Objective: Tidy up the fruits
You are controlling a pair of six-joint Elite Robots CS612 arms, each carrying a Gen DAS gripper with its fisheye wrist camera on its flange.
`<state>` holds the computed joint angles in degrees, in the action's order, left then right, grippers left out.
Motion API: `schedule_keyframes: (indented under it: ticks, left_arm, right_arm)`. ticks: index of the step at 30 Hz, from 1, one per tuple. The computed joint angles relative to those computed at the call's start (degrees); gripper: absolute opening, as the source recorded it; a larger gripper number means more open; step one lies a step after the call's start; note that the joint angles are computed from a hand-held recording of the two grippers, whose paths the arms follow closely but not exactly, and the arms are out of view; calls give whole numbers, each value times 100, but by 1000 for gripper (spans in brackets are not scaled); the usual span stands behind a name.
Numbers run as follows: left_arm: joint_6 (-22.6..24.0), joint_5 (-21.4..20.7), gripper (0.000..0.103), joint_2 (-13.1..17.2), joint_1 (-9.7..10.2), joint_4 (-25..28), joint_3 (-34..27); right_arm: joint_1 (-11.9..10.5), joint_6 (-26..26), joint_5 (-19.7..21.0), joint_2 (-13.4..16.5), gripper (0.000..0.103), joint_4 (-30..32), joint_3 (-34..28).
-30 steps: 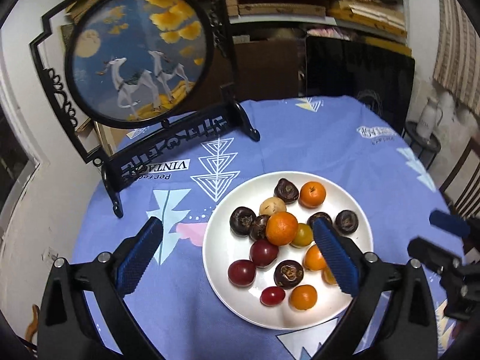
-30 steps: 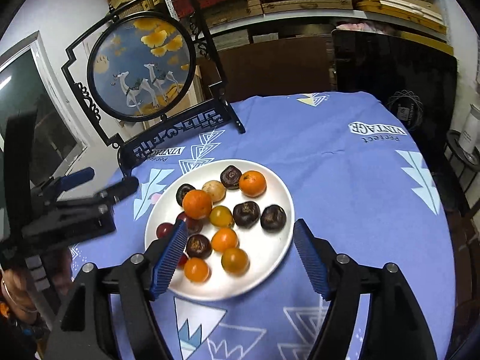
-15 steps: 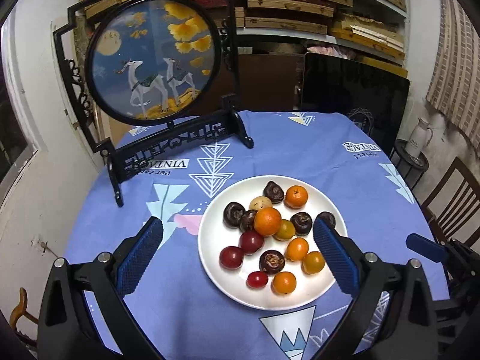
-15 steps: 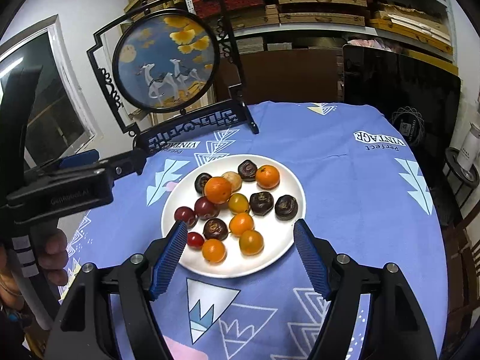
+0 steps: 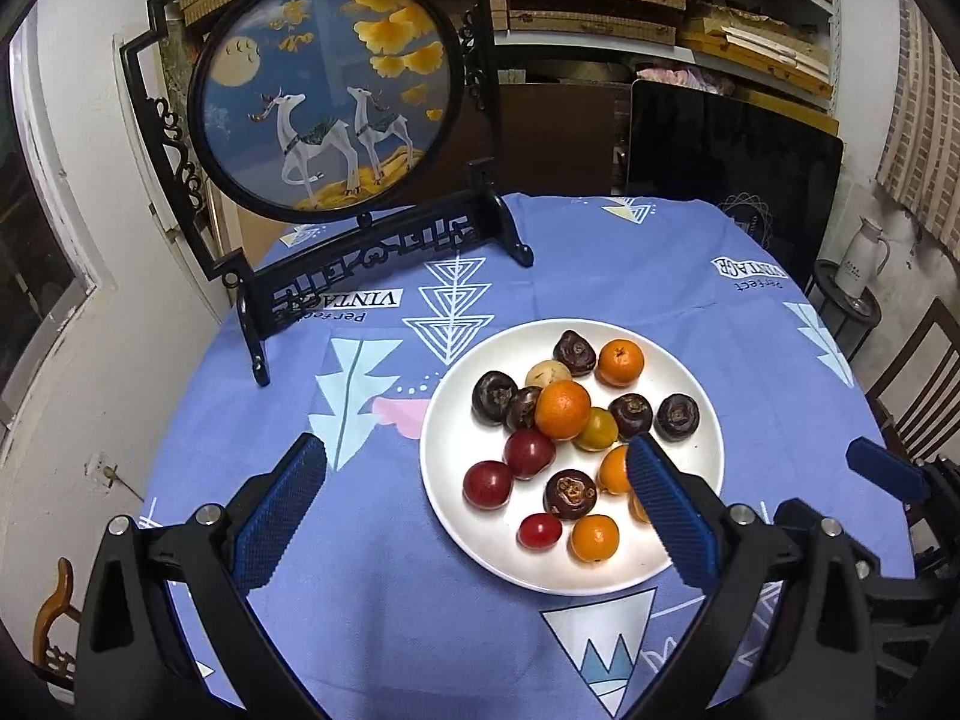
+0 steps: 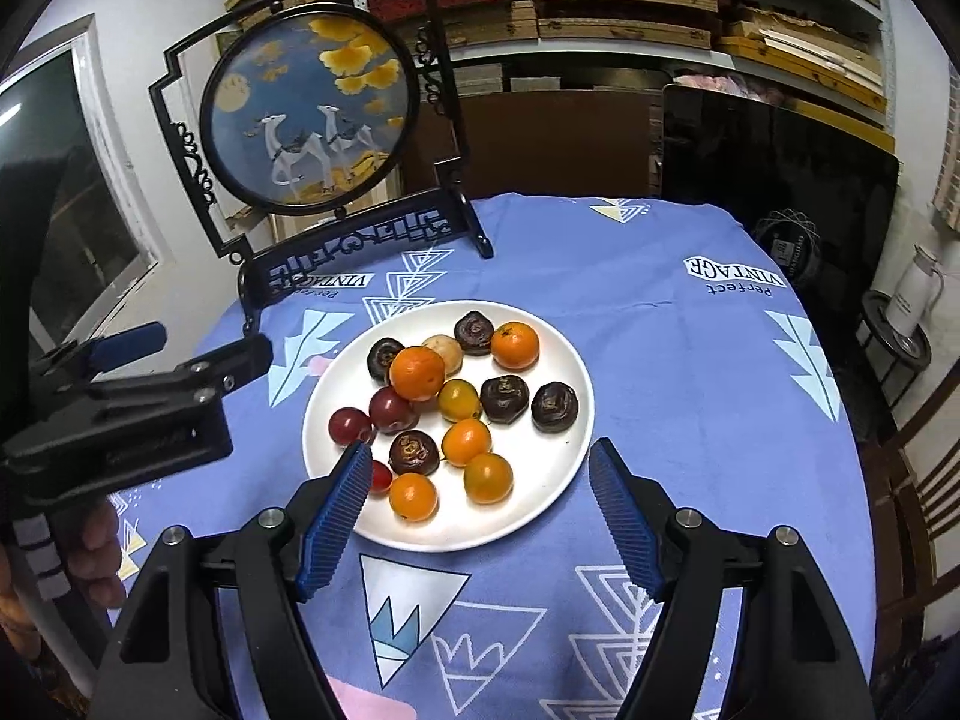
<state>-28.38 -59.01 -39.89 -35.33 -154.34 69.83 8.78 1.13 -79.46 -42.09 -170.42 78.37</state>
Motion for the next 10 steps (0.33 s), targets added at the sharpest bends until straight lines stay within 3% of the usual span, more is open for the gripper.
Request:
schedule_keyframes:
  ticks: [10]
  left_arm:
    - [-288, 22, 98, -12, 17, 174, -34]
  right_arm:
    - [71, -52, -297, 45, 85, -62, -164]
